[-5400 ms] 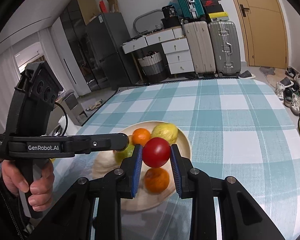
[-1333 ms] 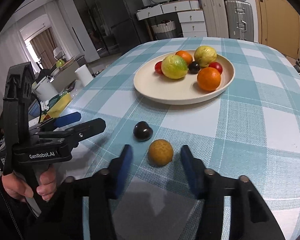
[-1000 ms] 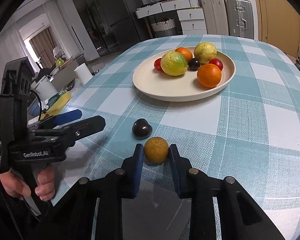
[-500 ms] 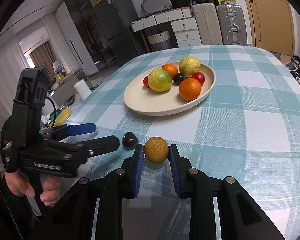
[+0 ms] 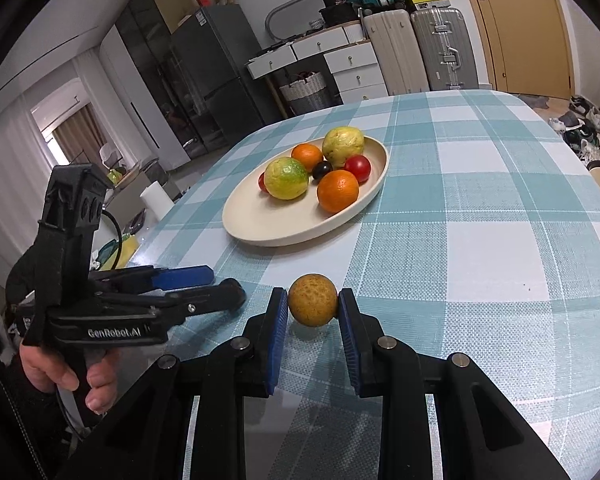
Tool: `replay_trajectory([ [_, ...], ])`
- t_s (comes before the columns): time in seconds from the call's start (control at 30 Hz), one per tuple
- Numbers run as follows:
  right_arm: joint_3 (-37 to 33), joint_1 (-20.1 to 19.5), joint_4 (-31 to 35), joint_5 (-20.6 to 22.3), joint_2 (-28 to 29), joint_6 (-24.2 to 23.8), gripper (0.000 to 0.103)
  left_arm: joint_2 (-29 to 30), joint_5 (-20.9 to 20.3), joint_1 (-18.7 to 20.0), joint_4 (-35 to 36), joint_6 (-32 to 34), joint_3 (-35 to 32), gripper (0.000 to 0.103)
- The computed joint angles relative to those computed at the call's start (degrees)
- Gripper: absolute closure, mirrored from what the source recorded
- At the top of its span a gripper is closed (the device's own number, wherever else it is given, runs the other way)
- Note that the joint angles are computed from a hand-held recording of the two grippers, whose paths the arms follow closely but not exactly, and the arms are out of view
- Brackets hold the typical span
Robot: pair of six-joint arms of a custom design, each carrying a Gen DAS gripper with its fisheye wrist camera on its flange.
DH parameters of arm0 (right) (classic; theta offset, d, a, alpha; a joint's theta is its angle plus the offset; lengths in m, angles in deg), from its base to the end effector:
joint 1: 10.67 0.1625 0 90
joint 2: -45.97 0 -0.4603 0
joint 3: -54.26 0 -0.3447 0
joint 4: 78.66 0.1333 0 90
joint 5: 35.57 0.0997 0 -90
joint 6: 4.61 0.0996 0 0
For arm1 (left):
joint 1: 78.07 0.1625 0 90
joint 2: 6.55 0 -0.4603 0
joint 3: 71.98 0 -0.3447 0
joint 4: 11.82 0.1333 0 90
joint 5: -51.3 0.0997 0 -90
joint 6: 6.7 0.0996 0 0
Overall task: Organize fruits
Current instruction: 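Hold the brown fruit in the right gripper while the left gripper grasps the dark plum, then carry the brown fruit and plum over the plate and open both grippers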
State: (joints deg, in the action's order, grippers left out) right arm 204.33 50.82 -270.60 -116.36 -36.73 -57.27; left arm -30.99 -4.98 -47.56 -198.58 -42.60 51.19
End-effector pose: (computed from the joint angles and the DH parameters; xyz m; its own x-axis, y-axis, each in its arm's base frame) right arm -0.0259 -0.3603 0.2765 -0.8649 -0.3379 0.3712 -0.4857 0.7500 -0.4489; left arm -0.3036 -0.3978 -0.0740 -0.8336 0.2908 -0.4696 0.4595 0.8369 -0.2975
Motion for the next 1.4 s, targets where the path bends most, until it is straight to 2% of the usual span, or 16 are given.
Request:
replay_trajectory([
  [0.13,0.2,0.2,-0.1,-0.2,0.3,-0.2,0.076,-0.5,-5.2,1.7,-1.1,0.5,0.0,0.081],
  [0.23,-0.1,0.7,0.5,-0.8,0.6,0.5,0.076,-0.8,-5.2,1.6,-2.4,0.9,0.6,0.081],
  [0.4,-0.5,1.8,0.4,-1.3,1.5,0.6,0.076,-1.8,-7.9,2.8,-6.1,0.9,2.0,0.081],
  [0.73,-3.3,6.7,-0.2,-2.8,4.4,2.7,0.076,-6.3,-6.0,4.0,-8.4,2.8,3.2,0.081],
  [1.07,-9.4,11.8,0.3,-4.4,8.4,5.8,0.076,-8.6,-4.7,7.8,-3.5,5.7,-1.1,0.081],
  [1.4,-15.4,14.5,3.1,-6.8,11.1,7.9,0.076,-7.7,-5.2,10.9,-0.4,8.1,-6.1,0.081],
])
